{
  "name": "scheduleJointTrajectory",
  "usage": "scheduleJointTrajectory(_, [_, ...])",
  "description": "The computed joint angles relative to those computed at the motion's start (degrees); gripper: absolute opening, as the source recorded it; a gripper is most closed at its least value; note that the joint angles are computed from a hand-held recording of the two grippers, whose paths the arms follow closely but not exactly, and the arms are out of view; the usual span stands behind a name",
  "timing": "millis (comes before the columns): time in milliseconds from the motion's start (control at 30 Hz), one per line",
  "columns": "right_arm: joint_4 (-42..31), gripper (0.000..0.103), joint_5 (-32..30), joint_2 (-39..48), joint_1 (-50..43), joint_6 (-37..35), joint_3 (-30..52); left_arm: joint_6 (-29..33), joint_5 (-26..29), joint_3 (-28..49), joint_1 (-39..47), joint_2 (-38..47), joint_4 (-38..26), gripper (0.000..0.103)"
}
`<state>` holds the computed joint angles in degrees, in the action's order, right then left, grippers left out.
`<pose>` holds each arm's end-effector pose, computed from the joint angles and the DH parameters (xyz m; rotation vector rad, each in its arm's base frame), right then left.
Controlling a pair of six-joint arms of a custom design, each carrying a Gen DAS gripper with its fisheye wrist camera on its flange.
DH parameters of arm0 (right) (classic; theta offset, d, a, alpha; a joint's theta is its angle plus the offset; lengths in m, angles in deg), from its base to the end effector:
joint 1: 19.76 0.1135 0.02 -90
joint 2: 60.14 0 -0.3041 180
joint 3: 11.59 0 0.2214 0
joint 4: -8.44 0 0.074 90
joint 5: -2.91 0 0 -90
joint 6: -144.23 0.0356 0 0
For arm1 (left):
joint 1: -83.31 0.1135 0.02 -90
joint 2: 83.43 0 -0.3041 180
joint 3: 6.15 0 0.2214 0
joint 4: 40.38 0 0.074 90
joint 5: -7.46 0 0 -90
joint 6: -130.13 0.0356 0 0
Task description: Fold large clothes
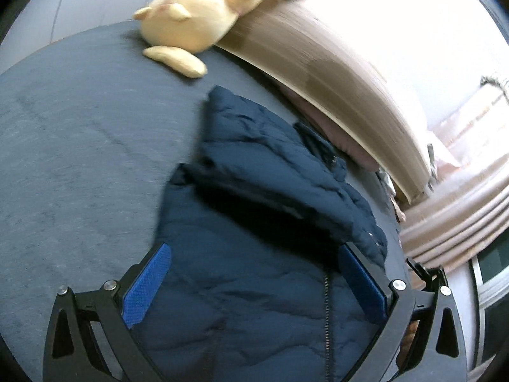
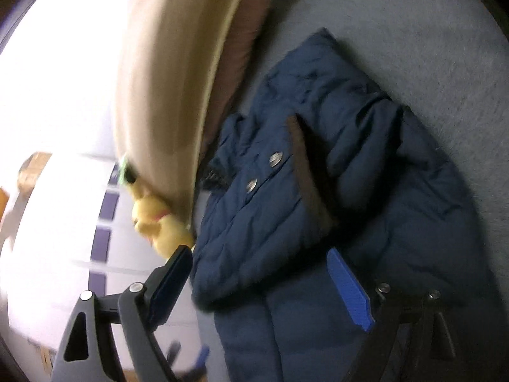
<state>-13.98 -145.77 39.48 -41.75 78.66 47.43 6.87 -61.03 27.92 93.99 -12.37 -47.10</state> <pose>0.2718 -0.0770 0.1868 0.6426 2.3122 1.3487 0.1749 0.0197 0.1939 -0.7009 2.2464 -0.6332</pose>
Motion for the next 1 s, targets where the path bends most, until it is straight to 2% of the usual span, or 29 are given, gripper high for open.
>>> scheduleJointTrajectory(100, [4.13,0.072,3.31,1.67,2.72,5.2,0.46,0.92,1.35,-2.95,2.34,-0.27,3.48,0.103])
scheduleJointTrajectory(167, [1.71,0.065,6.27,2.83,4.59,5.14,2.57,1.42,4.34,-3.63,4.41,1.49,4.49,0.103])
scheduleJointTrajectory(200, [0.54,0.05,7.66,3.33,5.09,4.95,3.65,1.39,6.14,-3.73,5.38,3.33,5.08,0.103])
scheduleJointTrajectory(233, [-0.63,0.026,9.91,3.4,5.91,4.29,4.68,1.46,6.59,-3.77,5.81,4.0,5.14,0.103])
scheduleJointTrajectory(333, [-5.59,0.015,16.8,-1.81,8.66,-1.57,7.9,0.8,8.05,-3.92,7.06,4.0,5.76,0.103])
scheduleJointTrajectory(500, [-9.84,0.012,28.17,-14.51,13.72,-10.18,14.79,-2.25,11.84,-1.64,9.29,4.42,7.62,0.103])
scheduleJointTrajectory(567, [-8.66,0.012,31.81,-16.38,15.19,-13.04,16.25,-2.31,9.94,0.69,7.49,4.74,6.73,0.103])
scheduleJointTrajectory(667, [-3.04,0.012,37.07,-13.59,16.48,-17.18,12.51,-2.16,4.14,4.11,3.16,6.6,7.03,0.103])
scheduleJointTrajectory(800, [-0.15,0.012,36.08,-1.2,14.32,-17.47,8.3,-0.46,-2.22,9.67,-2.19,11.52,4.47,0.103])
scheduleJointTrajectory(833, [0.85,0.013,33.75,0.97,13.28,-17.45,7.32,0.56,-4.36,11.65,-3.9,12.71,2.91,0.102])
scheduleJointTrajectory(900, [3.45,0.013,30.33,2.44,11.58,-16.4,5.58,2.56,-8.86,14.41,-7.01,14.44,1.69,0.101])
scheduleJointTrajectory(1000, [1.47,0.013,28.54,3.28,9.94,-17.6,6.94,4.87,-17.03,17.17,-11.39,16.87,0.57,0.098])
